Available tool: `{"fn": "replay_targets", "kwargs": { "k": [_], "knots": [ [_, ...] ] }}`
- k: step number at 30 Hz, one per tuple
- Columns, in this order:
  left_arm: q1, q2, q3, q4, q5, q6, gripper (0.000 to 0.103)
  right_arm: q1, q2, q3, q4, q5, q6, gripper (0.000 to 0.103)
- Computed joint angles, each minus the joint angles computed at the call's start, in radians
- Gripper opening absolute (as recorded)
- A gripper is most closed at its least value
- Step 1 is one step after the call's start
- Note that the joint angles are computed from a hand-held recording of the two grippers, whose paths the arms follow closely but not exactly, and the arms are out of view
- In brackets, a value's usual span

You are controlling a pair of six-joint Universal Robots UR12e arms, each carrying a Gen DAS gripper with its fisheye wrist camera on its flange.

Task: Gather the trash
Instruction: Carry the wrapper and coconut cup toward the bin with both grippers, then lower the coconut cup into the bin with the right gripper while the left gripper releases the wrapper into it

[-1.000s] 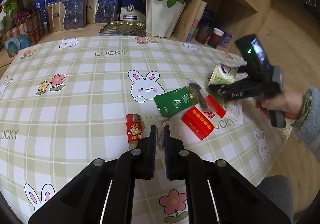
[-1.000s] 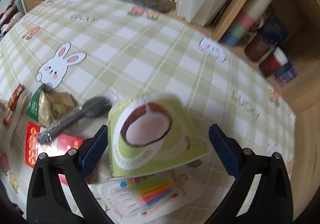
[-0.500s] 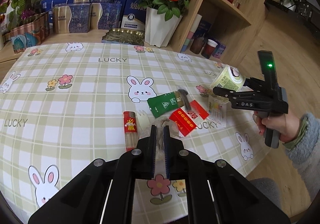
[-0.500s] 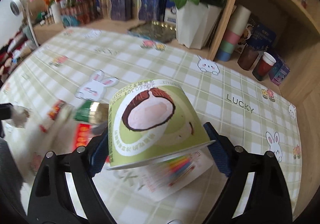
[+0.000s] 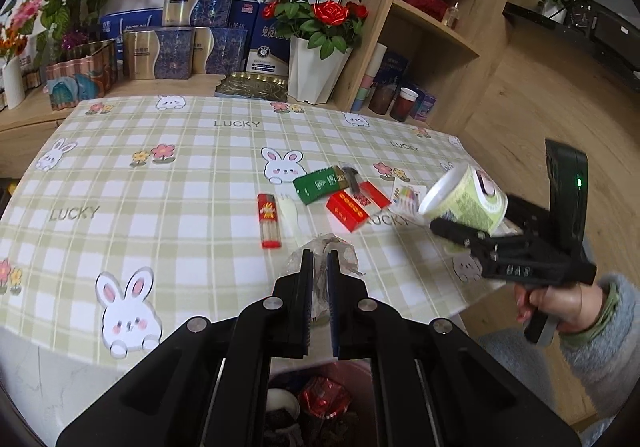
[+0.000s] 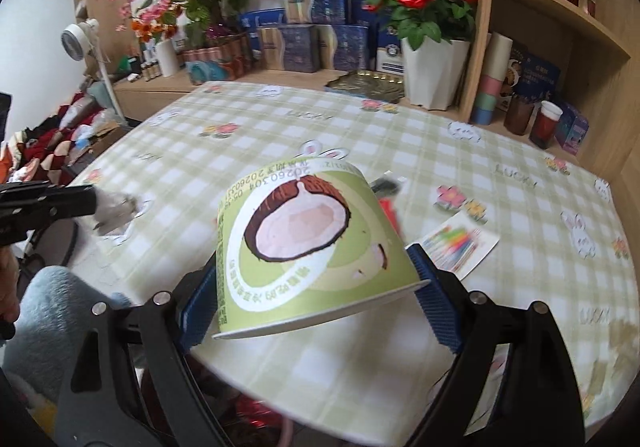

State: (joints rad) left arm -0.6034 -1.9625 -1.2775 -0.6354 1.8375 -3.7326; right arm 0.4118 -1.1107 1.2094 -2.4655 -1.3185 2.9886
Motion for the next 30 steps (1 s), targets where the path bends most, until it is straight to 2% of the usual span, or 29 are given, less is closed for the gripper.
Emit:
{"fn": "replay_targets", "kwargs": {
  "k": [7, 12, 19, 30],
  "knots": [
    [-0.030, 0.055, -0.078, 0.019, 0.024, -0.048, 0.007, 0.024, -0.082, 0.153, -0.041, 0.051, 0.076, 0.086],
    [-0.049, 0.082, -0.123, 0.025, 0.039, -0.073, 0.007, 0.042, -0.120, 0.233, -0.024, 0.060, 0.084, 0.086],
    [-0.063, 0.098, -0.155, 0.012, 0.039, -0.105, 0.007, 0.063, -0.138, 0.278, 0.049, 0.070, 0.058, 0.086],
    [-0.068, 0.096, -0.160, -0.007, 0.032, -0.121, 0.007, 0.066, -0.139, 0.288, 0.177, 0.120, 0.051, 0.087]
  ]
}}
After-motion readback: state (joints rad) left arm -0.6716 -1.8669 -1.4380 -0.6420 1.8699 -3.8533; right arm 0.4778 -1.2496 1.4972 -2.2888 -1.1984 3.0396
